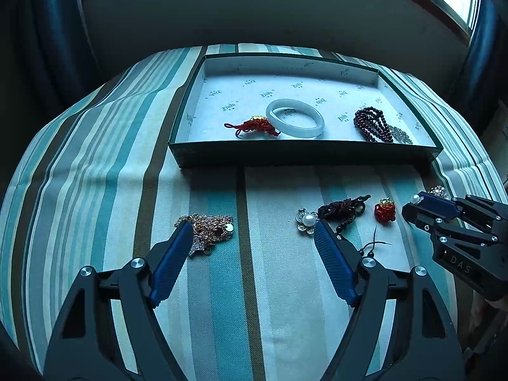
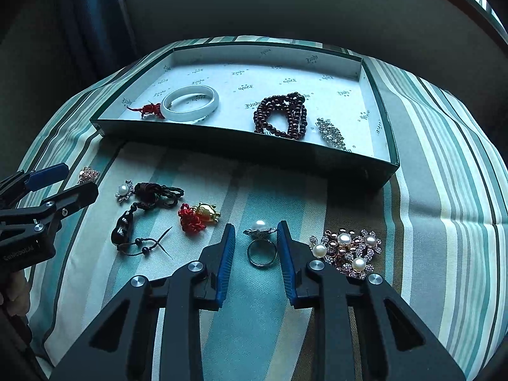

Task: Organize jewelry
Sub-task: 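Grasp the pearl ring with the right tool while the left tool grasps the gold chain necklace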

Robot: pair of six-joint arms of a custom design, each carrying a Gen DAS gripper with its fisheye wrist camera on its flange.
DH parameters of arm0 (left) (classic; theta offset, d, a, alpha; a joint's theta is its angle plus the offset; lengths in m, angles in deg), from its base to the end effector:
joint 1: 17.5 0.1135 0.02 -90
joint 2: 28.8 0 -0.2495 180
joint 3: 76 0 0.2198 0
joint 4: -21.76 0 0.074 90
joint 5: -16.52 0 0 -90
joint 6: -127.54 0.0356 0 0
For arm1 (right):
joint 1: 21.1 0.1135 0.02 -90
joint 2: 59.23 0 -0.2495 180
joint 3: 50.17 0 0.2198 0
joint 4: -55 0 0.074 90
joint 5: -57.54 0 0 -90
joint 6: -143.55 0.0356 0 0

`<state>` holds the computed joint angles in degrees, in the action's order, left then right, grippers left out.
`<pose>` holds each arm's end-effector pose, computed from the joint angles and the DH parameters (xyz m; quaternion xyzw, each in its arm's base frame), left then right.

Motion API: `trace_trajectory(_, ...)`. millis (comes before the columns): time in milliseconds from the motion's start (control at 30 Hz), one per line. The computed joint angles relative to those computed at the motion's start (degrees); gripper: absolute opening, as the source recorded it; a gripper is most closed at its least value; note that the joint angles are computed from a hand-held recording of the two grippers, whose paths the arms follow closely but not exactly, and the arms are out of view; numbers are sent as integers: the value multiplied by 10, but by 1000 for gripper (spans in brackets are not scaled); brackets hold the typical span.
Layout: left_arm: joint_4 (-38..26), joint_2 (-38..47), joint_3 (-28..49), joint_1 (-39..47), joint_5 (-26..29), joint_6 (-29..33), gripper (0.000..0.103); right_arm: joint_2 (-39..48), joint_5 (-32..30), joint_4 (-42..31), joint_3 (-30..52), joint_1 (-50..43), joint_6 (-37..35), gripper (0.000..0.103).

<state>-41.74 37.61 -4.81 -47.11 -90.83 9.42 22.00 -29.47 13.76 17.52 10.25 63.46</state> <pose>0.1750 -0.0872 0.2682 -0.0283 0.9524 -0.0015 0.3035 0.2220 0.1331 0.2191 -0.1695 0.9377 0.0833 0.2918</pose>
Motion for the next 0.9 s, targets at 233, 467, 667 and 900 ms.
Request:
trace_trajectory(233, -9, -14, -8, 17, 4, 5, 78, -4, -1, 2, -4, 5, 7, 22)
trace_trajectory(467, -15, -26, -23, 60, 12, 18, 78, -7, -6, 5, -8, 9, 10, 22)
trace_trajectory(667, 2, -13, -30, 93, 25, 39, 77, -6, -6, 8, -9, 9, 9, 22)
trace_trajectory(900, 28, -1, -43, 135, 53, 71, 62, -6, -7, 9, -10, 9, 8, 22)
